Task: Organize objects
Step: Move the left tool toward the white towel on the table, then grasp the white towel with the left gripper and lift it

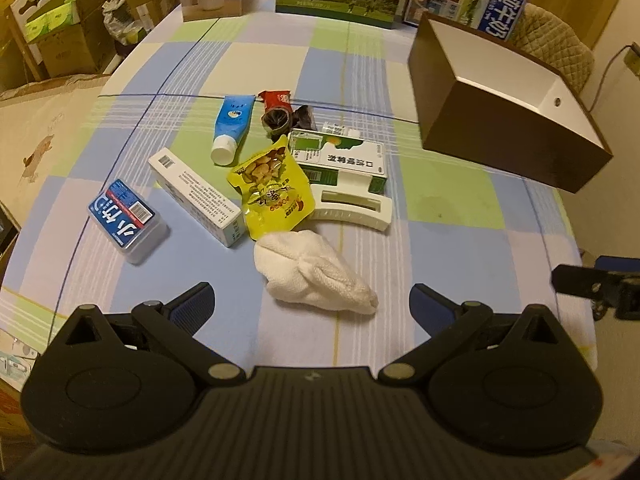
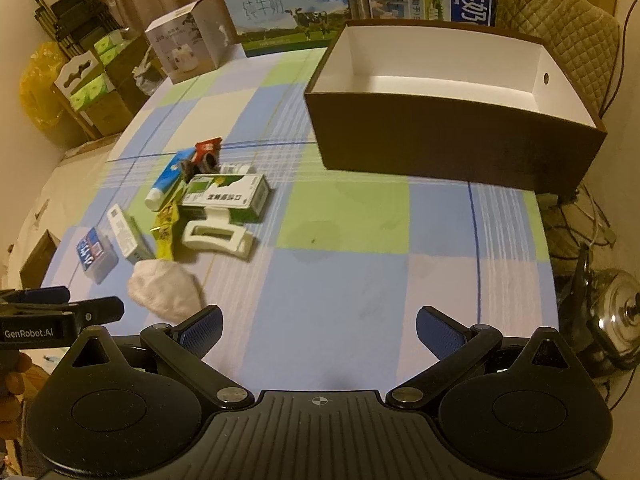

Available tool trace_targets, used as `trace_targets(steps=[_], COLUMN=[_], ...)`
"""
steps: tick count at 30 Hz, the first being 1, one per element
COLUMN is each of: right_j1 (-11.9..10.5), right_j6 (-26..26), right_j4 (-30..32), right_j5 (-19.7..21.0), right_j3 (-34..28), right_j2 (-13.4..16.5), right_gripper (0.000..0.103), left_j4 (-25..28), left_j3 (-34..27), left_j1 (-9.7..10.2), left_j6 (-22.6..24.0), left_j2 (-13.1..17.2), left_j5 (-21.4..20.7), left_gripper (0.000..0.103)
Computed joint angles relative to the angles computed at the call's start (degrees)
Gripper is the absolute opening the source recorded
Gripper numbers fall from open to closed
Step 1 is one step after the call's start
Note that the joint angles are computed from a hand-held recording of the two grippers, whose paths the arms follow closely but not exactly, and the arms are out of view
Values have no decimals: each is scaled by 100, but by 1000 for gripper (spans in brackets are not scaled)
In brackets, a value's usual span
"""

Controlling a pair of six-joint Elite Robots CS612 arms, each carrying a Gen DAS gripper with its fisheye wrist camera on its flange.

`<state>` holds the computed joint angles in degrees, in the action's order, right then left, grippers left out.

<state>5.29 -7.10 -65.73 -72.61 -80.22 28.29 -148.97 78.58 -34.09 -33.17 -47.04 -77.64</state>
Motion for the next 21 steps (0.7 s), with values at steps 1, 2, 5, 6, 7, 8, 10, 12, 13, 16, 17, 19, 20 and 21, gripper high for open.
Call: trace_targets(steps=[1,2,5,6,7,8,10,12,13,16,17,19,20,21], right_j1=[-18,-37,-86,-100,-117,-135,-173,-209,-232,-276,-295,-337,-352,-372], right_j6=[2,3,10,13,25,45,88,118,124,148,165,191,191,181], right_j4=[-51,-87,-157,-182,-212,-240,-290,-321,-344,-408,-432,-455,-465,-471], right_j5=[7,19,16,2,-19,-40,-47,-77,-95,-148,-168,-207,-207,-196], right_j3=[54,107,231,269,300,329,372,411,435,485,515,562,566,580], right_j2=[-7,-15,-39,-45,-46,-48,-46,-47,-46,-40,-43,-48,-42,-42], right_gripper=[100,100,95,95,95,94,94,94,94,93,93,93,93,93], left_j4=[34,78,129,167,200,225,287,301,309,404,442,498,542,618], left_j3=[-33,-71,-138,-170,-198,-230,-286,-343,-371,-504,-555,-646,-695,-754], left_j1=[-3,-5,6,2,-2,-7,-9,-1,1,-5,-7,-14,-21,-26], left_j6=[-43,-111,-282,-343,-395,-451,-562,-666,-719,-812,-841,-880,-906,-951], left_j2=[33,70,146,178,206,243,298,359,389,501,540,612,647,684], left_j5=[33,70,98,142,192,240,294,286,294,369,391,442,482,513], left_gripper=[102,102,102,102,102,102,101,98,98,94,93,93,91,91])
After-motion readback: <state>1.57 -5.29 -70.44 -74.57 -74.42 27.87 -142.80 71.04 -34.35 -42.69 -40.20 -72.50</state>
